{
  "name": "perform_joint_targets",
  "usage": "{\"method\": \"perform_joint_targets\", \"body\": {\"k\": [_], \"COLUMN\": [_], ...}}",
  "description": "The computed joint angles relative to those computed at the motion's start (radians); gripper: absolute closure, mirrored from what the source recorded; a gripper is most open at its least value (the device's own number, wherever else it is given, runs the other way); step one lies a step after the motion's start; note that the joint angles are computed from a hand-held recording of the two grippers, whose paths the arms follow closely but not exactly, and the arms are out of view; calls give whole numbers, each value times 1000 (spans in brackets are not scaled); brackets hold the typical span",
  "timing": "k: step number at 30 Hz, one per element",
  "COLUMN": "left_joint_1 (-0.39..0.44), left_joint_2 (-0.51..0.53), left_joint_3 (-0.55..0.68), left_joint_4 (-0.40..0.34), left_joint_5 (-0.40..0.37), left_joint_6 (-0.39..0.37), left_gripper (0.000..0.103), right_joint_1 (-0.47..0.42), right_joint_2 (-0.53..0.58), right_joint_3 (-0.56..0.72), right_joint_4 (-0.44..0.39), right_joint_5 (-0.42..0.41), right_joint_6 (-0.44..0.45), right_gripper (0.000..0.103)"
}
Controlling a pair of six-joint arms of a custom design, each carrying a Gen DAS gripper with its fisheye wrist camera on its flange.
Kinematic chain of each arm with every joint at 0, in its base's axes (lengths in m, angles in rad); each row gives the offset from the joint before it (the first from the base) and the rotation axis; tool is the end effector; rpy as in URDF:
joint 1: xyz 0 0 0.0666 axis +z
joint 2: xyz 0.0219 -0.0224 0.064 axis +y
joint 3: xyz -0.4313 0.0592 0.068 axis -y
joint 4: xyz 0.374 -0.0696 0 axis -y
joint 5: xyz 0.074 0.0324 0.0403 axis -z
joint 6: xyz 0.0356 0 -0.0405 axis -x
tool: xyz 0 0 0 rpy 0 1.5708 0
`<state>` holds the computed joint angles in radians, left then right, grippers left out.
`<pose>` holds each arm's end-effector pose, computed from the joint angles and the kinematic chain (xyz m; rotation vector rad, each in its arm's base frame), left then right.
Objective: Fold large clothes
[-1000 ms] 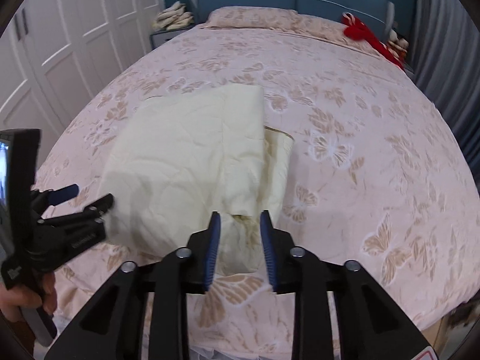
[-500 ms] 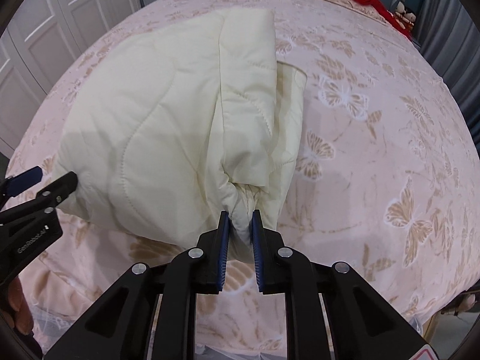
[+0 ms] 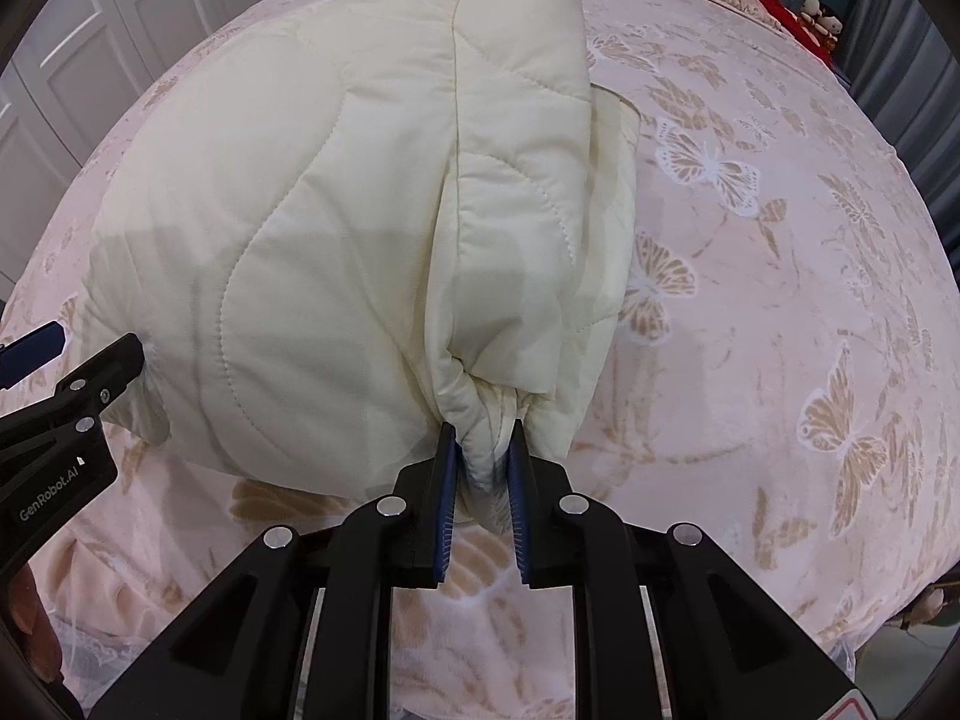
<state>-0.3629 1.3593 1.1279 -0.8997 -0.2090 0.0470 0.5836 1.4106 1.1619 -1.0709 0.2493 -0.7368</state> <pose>0.3839 -0.1383 0.3822 0.3576 2.6427 0.1525 0.3468 0.2180 0.3700 0.2576 2.7796 -0.0601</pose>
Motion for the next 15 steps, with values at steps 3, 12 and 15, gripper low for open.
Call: {"method": "perform_joint_targets", "body": {"k": [3, 12, 15], "left_joint_1": [-3, -13, -15], "left_joint_2": [2, 14, 19], "left_joint_3": [-2, -7, -8], "left_joint_4": [4, 17, 23], "left_joint_5": [-5, -24, -30], "left_joint_6": [-2, -2, -4], "left_gripper": [29, 26, 26], "right_joint_1": [-4, -15, -19], "right_joint_2": [3, 11, 15], "right_joint_3": [-1, -8, -11], "right_joint_4": [5, 24, 33], "right_joint_5": [-5, -21, -25], "right_joint_6": [4, 11, 12], "right_gripper": [88, 88, 88]}}
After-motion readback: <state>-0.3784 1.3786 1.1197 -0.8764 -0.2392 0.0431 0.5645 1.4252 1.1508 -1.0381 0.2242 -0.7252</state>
